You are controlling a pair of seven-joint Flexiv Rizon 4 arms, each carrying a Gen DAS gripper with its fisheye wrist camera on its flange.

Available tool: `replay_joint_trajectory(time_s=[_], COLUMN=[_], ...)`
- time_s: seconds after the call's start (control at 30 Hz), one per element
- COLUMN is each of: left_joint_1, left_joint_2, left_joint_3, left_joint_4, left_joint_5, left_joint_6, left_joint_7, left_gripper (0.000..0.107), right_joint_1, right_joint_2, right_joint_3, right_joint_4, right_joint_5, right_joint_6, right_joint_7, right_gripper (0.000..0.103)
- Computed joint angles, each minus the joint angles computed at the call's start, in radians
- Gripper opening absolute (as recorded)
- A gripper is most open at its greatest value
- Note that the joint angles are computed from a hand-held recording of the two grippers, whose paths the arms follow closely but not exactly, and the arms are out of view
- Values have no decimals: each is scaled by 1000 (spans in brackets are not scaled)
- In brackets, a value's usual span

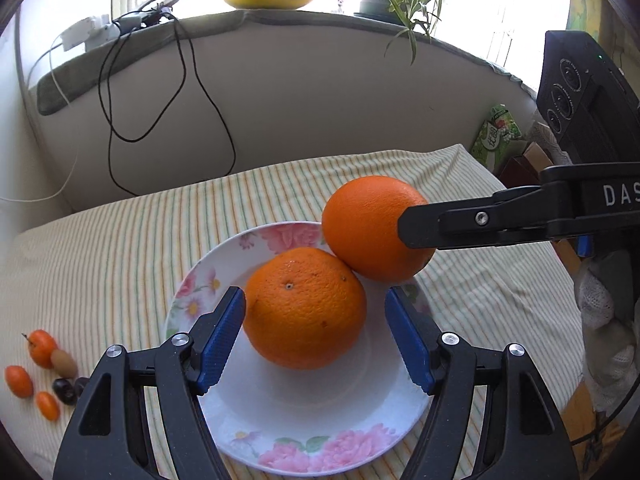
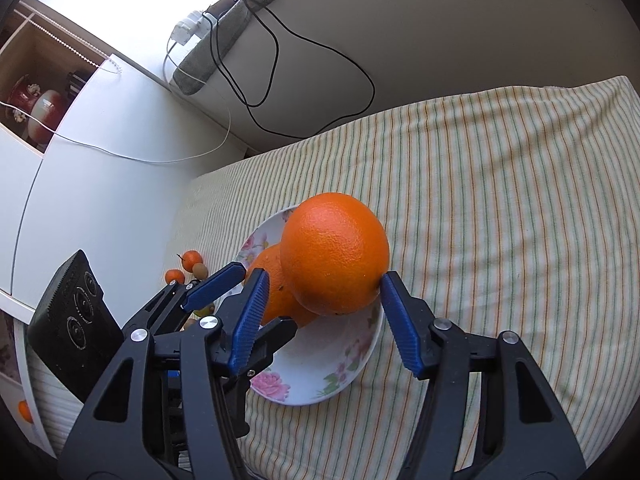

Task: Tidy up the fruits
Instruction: 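Carry the second orange to the plate beside the first orange, then lower the orange onto the plate and open the right tool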

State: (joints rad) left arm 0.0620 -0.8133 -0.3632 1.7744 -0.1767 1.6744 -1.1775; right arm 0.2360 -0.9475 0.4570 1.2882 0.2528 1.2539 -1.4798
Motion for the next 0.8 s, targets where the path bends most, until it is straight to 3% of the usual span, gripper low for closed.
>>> replay_joint_trajectory(time_s=[0.1, 0.2, 0.43, 0.6, 0.73, 0.8], left_joint_1=[22, 90, 56, 77, 82, 73], left_joint_2=[-3, -16, -3, -7, -4, -1], left_joint_3=[-7, -79, -37, -49, -34, -17], left_joint_4=[12, 26, 25, 27, 17, 13], left_joint_5=[-4, 1, 6, 8, 13, 20], left_joint_6=[4, 4, 12, 43, 52, 56], left_joint_7=[-6, 0, -10, -29, -55, -58], left_gripper=[74, 74, 75, 77, 77, 77], right_joint_1=[-1, 8, 1, 1, -2, 9], right_joint_2=[3, 4, 4, 2, 0, 1], right_joint_3=[2, -8, -1, -3, 6, -4], right_joint_4=[0, -1, 1, 0, -1, -2], right_joint_5=[-2, -5, 1, 10, 20, 17], right_joint_6=[-12, -24, -44, -63, -85, -94], right_joint_7=[-7, -4, -29, -42, -67, -72], right_gripper=[62, 62, 61, 59, 50, 50])
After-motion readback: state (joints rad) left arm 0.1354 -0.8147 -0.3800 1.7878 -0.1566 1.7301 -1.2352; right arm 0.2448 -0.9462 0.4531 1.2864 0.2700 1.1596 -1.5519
